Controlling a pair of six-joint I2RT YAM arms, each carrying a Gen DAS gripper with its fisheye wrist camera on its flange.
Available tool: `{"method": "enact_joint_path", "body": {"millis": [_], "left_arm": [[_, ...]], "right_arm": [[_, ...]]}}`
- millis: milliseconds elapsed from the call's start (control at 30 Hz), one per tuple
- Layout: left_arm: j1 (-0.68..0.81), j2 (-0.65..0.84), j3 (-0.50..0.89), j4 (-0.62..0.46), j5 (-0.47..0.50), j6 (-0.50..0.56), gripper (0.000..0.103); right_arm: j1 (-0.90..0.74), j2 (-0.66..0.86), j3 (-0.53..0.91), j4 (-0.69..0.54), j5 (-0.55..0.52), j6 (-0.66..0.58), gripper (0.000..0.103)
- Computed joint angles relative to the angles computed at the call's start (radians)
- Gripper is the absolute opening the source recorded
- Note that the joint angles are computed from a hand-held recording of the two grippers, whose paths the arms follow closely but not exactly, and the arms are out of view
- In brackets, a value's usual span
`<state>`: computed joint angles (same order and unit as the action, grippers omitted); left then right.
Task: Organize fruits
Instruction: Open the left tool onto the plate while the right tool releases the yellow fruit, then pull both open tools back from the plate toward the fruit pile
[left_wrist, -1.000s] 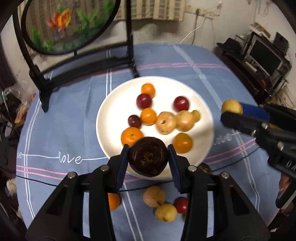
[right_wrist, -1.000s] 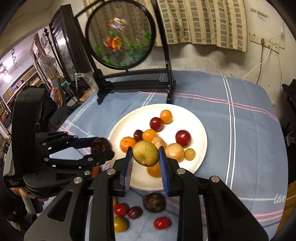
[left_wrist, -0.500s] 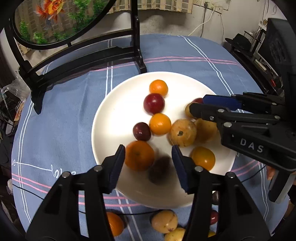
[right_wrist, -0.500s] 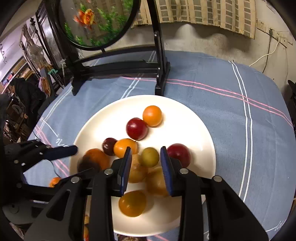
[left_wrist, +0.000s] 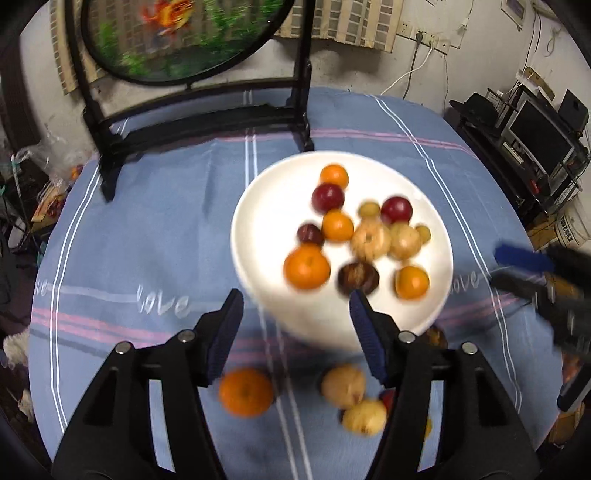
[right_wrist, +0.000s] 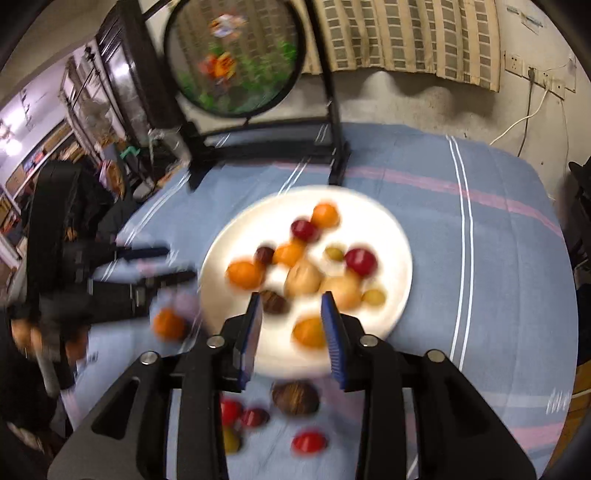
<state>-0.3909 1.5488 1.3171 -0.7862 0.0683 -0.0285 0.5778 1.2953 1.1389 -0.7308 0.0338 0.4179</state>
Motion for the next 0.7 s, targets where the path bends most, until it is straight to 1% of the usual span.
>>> {"method": "enact_joint_path", "body": {"millis": [33, 100, 167, 200, 267, 367, 400, 567, 600, 633, 667, 700], "left_arm": [[0.01, -0.038, -0.042, -0.001, 0.007, 0.0, 0.061], [0.031, -0.112, -0.123, -0.012, 0.024, 0.005, 0.062], [0.053, -0.178, -0.197, -0.032, 0.045, 0.007, 0.063], [0.07, -0.219, -0.242, -0.049, 0.068, 0.009, 0.063], [0.087, -0.266, -0.298, -0.062, 0.084, 0.014, 0.063], [0.11, -0.329, -0.374, -0.084, 0.086, 0.014, 0.063], [0.114, -0.345, -0.389, -0.089, 0.082, 0.015, 0.063], [0.129, -0.409, -0.423, -0.116, 0.082, 0.018, 0.063], [0.131, -0.409, -0.423, -0.115, 0.084, 0.022, 0.065], [0.128, -0.408, -0.42, -0.115, 0.083, 0.022, 0.065], [0.115, -0.409, -0.42, -0.116, 0.081, 0.017, 0.065], [0.106, -0.408, -0.418, -0.117, 0.08, 0.015, 0.065]], "right_arm": [[0.052, -0.04, -0.046, 0.003, 0.033, 0.042, 0.063], [0.193, -0.109, -0.145, 0.009, 0.085, 0.148, 0.063], [0.305, -0.108, -0.193, 0.008, 0.132, 0.228, 0.063], [0.338, -0.093, -0.204, 0.012, 0.148, 0.254, 0.063], [0.389, -0.056, -0.225, 0.041, 0.161, 0.298, 0.063], [0.401, -0.002, -0.233, 0.076, 0.157, 0.328, 0.063], [0.397, 0.014, -0.238, 0.096, 0.142, 0.333, 0.063], [0.375, 0.095, -0.213, 0.122, 0.13, 0.336, 0.063], [0.369, 0.106, -0.207, 0.125, 0.122, 0.332, 0.061], [0.367, 0.119, -0.207, 0.135, 0.113, 0.328, 0.057], [0.364, 0.139, -0.197, 0.132, 0.098, 0.321, 0.043], [0.369, 0.147, -0.195, 0.129, 0.102, 0.318, 0.039]]}}
